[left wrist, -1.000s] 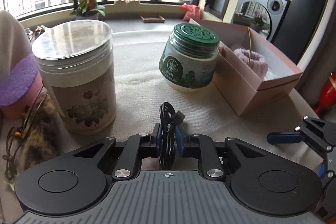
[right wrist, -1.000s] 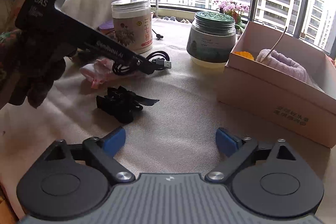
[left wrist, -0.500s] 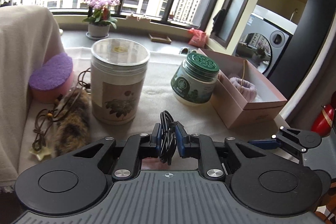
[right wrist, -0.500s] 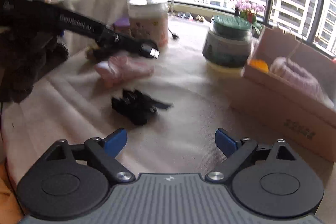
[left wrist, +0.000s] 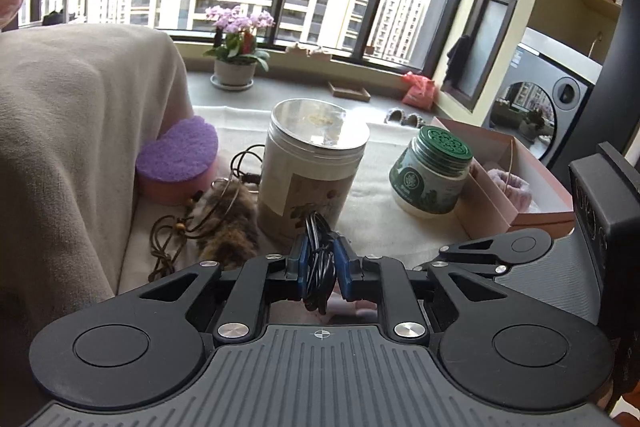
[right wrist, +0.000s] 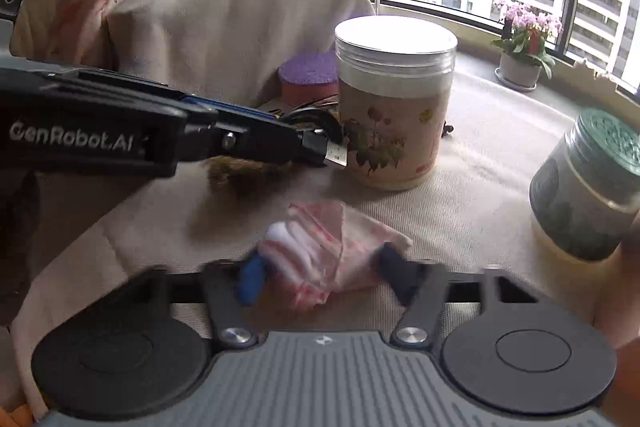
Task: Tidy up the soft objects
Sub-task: 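Grasp the pink fabric scrunchie with the right tool while the left tool holds the cable, then carry the cable and pink scrunchie into the pink box and open both tools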
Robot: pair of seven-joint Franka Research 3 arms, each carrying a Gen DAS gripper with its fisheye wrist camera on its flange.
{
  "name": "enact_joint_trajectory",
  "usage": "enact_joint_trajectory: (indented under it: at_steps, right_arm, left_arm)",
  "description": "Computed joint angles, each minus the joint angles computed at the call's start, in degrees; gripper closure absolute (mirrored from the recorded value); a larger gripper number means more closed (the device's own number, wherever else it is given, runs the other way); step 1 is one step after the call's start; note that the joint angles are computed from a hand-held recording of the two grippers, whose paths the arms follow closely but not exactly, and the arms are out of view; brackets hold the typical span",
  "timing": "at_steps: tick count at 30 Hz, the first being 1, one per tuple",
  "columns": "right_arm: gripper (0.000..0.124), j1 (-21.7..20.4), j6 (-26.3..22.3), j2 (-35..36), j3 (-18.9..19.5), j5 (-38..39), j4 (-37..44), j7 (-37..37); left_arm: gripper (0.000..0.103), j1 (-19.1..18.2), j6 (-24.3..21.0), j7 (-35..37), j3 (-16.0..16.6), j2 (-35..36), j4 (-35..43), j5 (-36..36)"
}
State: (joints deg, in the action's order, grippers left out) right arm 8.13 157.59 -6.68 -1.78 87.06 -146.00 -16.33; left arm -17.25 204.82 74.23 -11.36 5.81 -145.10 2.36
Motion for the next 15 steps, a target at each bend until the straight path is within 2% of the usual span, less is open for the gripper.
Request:
enact_joint_trajectory:
  at_steps: [2,4,9,15]
  right_arm:
    - [0.108,-0.29,-0.64,-1.01,-0.23,-2.7,-0.47,2.17]
    - [0.114,-0.6,-0.77,-2.59,-0.74,-3.64,-1.35,2.36]
    - [0.115,-2.55,-0.48,-9.8,-3.6,-4.13,-5.74,1.33]
    - [0.115,-7.36,-1.96,-19.28,-8.84,-12.27,-11.72,6.1]
  left_arm:
    - [0.084,0.87,0.39,-1.71,-0.28,0.11,-0.03,2.12]
    - [0.084,1.67,1.06,-3.67,-0.58,0.27,-0.04,4.45]
    - [0.084,3.14,1.97,-9.22,-1.77,0.5,0.36,11.82]
    - [0.084,3.1,0.65,-16.72,-4.05,0.82,2.05,22.12]
